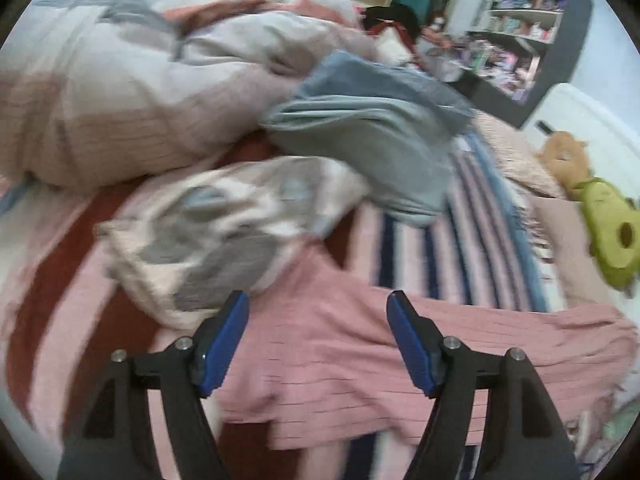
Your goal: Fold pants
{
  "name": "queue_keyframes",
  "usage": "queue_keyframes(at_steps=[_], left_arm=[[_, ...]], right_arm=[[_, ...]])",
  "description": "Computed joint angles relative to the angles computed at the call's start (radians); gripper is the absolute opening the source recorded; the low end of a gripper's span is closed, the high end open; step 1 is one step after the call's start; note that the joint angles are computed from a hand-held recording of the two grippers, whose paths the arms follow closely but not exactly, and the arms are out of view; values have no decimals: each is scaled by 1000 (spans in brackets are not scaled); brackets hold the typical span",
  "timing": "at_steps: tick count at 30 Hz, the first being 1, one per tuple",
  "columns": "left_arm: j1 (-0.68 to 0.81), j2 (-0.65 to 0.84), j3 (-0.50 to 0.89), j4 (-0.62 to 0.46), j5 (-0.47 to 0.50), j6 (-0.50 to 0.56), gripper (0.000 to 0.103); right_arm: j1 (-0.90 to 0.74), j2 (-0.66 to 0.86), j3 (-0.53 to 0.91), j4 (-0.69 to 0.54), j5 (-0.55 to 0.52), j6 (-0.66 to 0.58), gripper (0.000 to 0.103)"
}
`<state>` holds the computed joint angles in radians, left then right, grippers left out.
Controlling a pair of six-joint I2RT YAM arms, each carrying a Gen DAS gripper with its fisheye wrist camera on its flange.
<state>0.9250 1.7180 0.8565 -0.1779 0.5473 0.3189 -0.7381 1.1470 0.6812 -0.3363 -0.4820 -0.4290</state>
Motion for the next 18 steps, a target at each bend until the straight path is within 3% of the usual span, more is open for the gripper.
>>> queue_keyframes(at_steps=[3,6,13,18], left_arm=[[-94,-9,-23,-3,18,-30,68],[-211,4,-43,22,-12,-56,68],[-407,94,-74,61,-10,-127,68],[-459,129,-89,61,9,-157,68]], right_arm=[[149,-33,-3,-65,-25,4,58],[401,-18,-49,4,99,-66,63],[777,344,-24,184,288,-119,64],[934,575,18,278,309,-166,64]])
